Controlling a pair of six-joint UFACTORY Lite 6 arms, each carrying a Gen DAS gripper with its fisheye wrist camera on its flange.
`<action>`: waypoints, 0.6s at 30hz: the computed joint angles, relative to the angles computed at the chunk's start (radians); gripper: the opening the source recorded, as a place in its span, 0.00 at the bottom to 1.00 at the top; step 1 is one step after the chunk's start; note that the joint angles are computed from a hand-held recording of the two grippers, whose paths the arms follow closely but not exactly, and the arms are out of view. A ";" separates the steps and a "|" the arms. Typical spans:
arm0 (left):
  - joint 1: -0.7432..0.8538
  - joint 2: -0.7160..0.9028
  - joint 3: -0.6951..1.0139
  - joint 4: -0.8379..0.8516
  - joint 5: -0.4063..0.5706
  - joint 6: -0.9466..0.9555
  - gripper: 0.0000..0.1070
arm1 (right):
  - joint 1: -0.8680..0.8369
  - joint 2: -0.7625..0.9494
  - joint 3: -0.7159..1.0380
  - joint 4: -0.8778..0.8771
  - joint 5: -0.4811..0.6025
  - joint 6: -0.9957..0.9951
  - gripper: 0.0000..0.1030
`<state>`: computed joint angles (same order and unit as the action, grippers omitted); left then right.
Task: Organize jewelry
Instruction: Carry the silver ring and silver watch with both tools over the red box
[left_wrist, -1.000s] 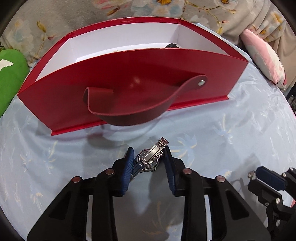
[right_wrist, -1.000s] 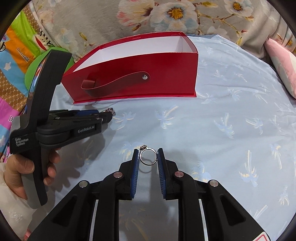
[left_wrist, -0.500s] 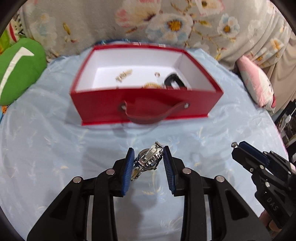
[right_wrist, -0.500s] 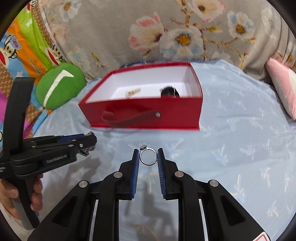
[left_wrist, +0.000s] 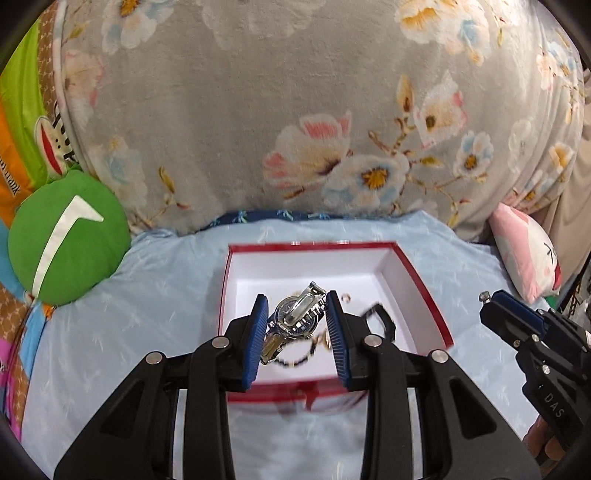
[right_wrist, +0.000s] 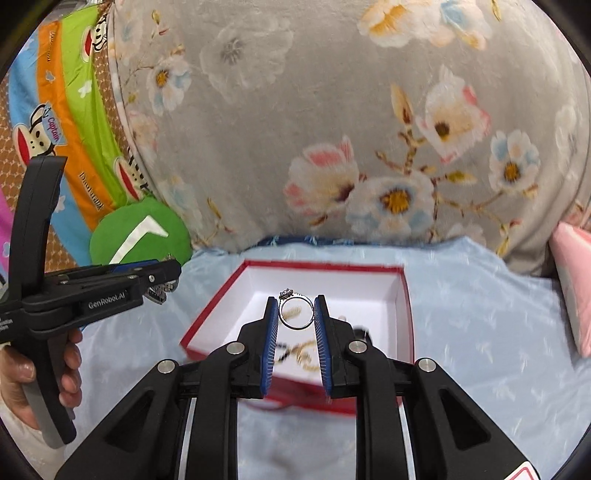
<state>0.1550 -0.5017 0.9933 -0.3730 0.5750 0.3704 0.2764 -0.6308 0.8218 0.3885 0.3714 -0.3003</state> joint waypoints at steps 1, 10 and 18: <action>-0.020 0.051 0.034 0.020 -0.032 -0.024 0.29 | -0.008 0.067 0.048 0.044 -0.017 -0.047 0.18; -0.097 0.432 0.210 0.098 -0.201 -0.102 0.29 | -0.008 0.531 0.359 0.178 -0.109 -0.192 0.18; -0.109 0.657 0.330 0.146 -0.253 -0.147 0.29 | 0.002 0.784 0.511 0.178 -0.170 -0.198 0.18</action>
